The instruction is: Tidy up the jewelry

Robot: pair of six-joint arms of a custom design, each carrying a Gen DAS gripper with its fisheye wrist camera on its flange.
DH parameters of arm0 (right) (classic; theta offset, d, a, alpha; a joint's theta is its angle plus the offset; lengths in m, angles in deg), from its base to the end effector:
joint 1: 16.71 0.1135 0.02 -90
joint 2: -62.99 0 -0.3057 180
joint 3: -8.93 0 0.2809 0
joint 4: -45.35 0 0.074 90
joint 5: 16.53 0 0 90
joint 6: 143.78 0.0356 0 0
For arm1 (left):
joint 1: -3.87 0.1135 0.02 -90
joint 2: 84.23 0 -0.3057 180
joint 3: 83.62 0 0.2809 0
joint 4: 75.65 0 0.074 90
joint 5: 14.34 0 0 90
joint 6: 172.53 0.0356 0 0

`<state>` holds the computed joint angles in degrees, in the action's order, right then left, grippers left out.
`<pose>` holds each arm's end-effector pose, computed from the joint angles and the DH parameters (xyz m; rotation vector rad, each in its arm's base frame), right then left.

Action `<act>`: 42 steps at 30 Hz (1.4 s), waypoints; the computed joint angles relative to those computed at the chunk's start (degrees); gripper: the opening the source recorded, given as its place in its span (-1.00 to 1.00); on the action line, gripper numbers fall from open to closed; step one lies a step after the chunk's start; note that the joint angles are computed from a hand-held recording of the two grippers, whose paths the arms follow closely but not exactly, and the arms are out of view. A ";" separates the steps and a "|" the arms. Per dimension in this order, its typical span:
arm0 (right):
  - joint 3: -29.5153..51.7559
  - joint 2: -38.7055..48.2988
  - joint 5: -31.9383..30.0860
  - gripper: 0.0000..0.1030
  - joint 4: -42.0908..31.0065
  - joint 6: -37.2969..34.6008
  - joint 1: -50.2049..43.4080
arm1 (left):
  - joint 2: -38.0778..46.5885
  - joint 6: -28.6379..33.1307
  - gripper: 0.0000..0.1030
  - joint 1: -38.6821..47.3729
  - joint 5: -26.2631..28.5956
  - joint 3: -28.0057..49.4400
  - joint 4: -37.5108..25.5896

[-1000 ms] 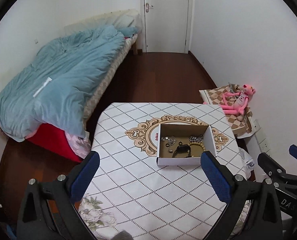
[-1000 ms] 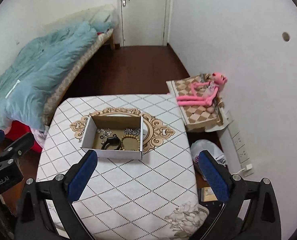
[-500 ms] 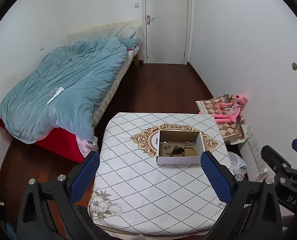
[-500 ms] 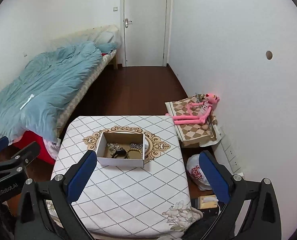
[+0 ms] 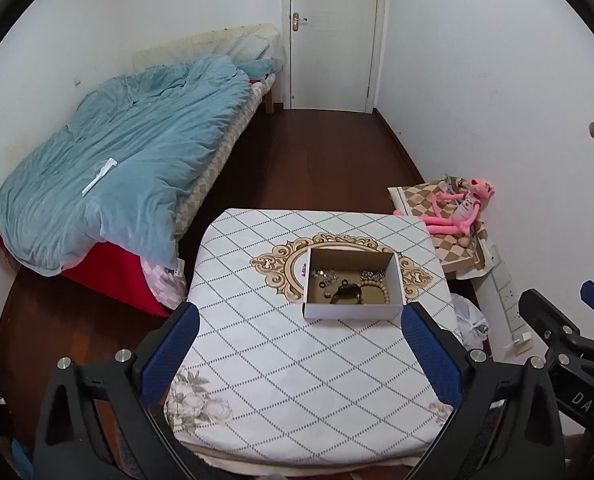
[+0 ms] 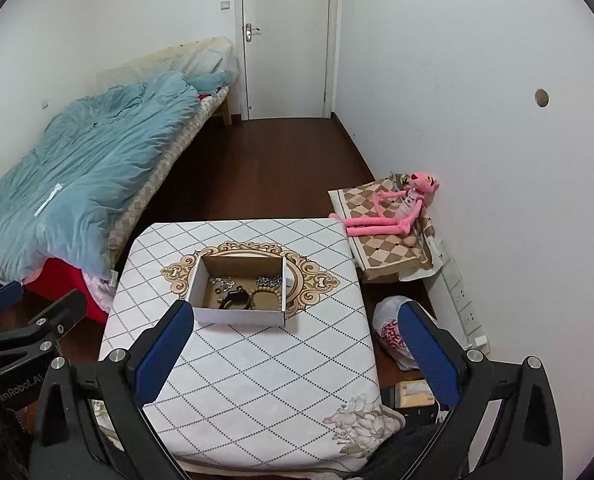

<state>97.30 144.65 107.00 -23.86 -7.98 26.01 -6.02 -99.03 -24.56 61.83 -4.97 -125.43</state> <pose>0.2356 0.1908 0.3568 0.2413 2.3937 -0.1079 0.2759 -0.1397 0.3325 0.1420 2.3958 -0.0707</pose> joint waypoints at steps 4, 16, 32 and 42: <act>1.20 3.13 -2.65 1.00 1.79 -3.80 -4.03 | 4.70 0.69 1.00 0.68 -0.57 2.93 -0.16; 4.69 12.90 -11.28 1.00 5.39 -10.24 -12.13 | 15.18 1.73 1.00 3.16 1.22 9.43 -1.86; 5.72 16.03 -12.90 1.00 4.91 -10.66 -13.31 | 18.40 1.82 1.00 3.80 2.22 11.41 -2.67; 5.42 16.74 -13.47 1.00 4.96 -10.63 -13.26 | 18.39 1.92 1.00 4.00 2.85 10.51 -2.40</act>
